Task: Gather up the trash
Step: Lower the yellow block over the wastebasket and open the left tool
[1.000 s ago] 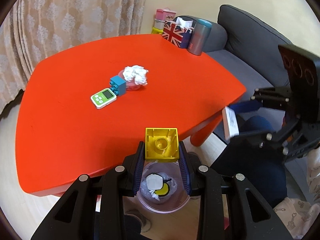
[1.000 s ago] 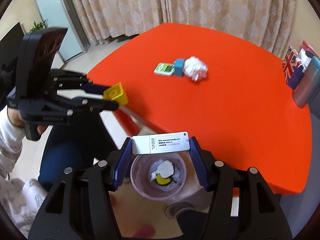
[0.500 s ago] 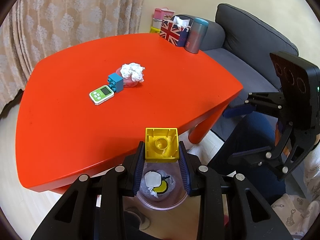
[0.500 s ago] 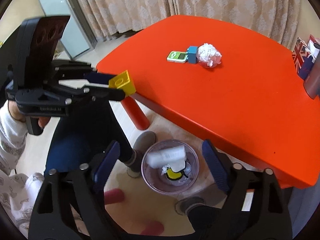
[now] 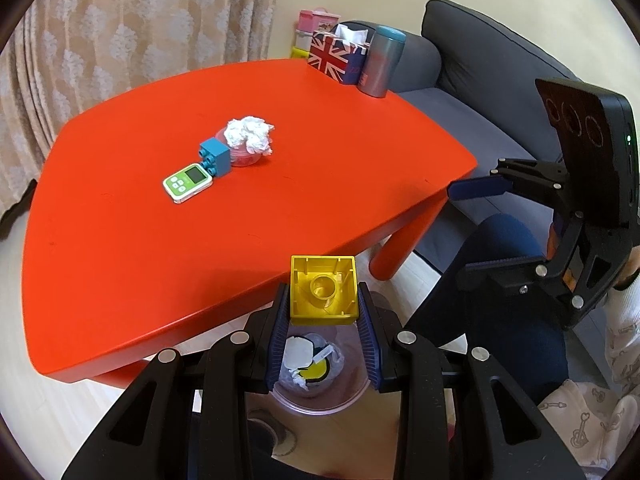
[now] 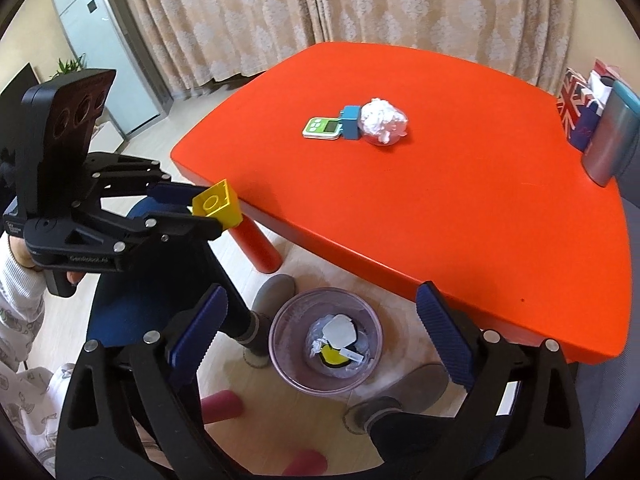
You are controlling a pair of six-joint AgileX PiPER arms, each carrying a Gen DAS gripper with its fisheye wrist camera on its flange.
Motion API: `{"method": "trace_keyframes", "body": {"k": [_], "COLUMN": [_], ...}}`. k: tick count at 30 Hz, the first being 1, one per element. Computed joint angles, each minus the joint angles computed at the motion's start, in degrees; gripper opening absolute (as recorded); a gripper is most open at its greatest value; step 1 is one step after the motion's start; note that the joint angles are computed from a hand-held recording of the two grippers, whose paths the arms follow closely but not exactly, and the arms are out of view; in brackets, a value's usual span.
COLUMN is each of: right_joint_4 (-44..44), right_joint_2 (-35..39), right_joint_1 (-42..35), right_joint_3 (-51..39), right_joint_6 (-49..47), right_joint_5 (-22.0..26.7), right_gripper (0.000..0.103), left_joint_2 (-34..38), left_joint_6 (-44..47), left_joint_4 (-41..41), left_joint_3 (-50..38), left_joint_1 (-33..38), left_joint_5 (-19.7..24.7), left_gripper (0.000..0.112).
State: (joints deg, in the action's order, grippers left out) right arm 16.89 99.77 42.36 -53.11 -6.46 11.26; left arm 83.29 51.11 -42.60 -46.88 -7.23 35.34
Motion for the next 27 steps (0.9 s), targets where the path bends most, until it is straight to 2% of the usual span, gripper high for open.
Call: {"method": "trace_keyframes", "body": {"k": [4, 25, 27], "right_joint_4": [-6.8, 2.4, 3.0], "right_joint_2": [-0.5, -4.3, -4.5], "right_joint_1": [0.2, -2.9, -3.0], "right_joint_3": [0.7, 5.0, 5.3], "right_joint_6": [7.2, -0.9, -1.4], "right_joint_5": [-0.7, -3.0, -3.1], "right_gripper": [0.094, 0.094, 0.094], "left_joint_2": [0.6, 2.8, 2.9], "left_joint_6": [-0.2, -1.5, -0.9], "left_joint_4": [0.1, 1.0, 0.3], "left_joint_3": [0.4, -0.1, 0.0], "left_joint_1": [-1.1, -4.8, -4.9], "left_joint_5": [-0.6, -1.9, -1.9], "left_gripper": [0.032, 0.032, 0.036]}}
